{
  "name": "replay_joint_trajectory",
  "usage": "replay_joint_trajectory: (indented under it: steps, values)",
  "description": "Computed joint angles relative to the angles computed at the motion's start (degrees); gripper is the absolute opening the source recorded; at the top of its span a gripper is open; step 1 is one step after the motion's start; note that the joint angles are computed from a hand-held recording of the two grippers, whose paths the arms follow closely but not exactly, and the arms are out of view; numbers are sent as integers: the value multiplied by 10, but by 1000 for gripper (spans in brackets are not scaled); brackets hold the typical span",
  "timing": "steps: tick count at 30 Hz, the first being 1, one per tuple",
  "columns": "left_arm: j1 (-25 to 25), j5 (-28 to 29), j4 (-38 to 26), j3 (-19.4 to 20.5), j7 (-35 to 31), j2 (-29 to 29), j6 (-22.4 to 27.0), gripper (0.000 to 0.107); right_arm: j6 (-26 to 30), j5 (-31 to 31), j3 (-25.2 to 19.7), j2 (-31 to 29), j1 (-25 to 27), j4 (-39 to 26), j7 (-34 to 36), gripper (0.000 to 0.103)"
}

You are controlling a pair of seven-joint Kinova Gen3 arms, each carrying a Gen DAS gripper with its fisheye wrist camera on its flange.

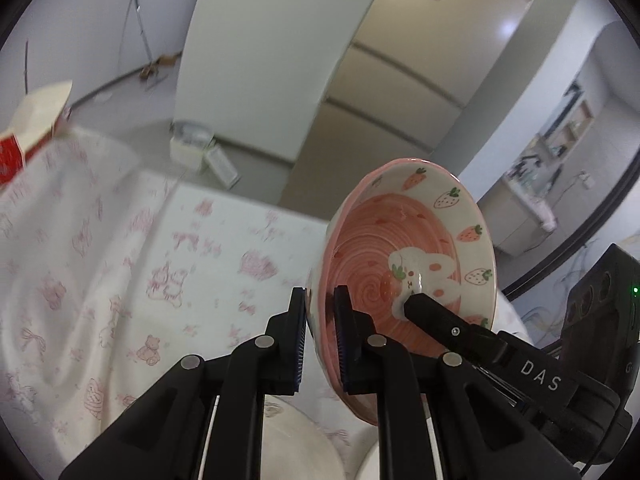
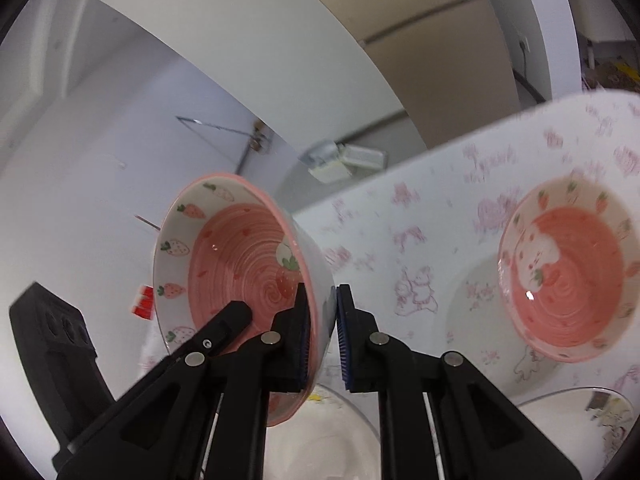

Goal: Organize plates and bowls
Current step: 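Close the right tool on the bowl rim and lift it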

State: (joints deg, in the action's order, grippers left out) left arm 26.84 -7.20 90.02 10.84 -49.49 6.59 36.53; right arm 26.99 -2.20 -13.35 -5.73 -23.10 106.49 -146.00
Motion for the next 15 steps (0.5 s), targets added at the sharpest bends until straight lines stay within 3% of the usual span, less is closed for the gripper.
replay_joint_trajectory:
  steps: [2, 5, 12, 15]
  values:
    - [13, -29, 2, 0, 27, -17, -6, 15, 14, 25, -19, -21, 12, -4, -16, 12]
    - [25, -61, -9, 12, 45, -27, 8, 14, 33, -1, 13, -40, -11, -9, 4, 11]
    - [59, -112, -31, 42, 88, -35, 22, 15, 114, 23, -18, -96, 32, -30, 8, 10]
    - [70, -100, -57, 50, 78, -24, 37, 15, 142, 35, -28, -119, 52, -32, 4, 11]
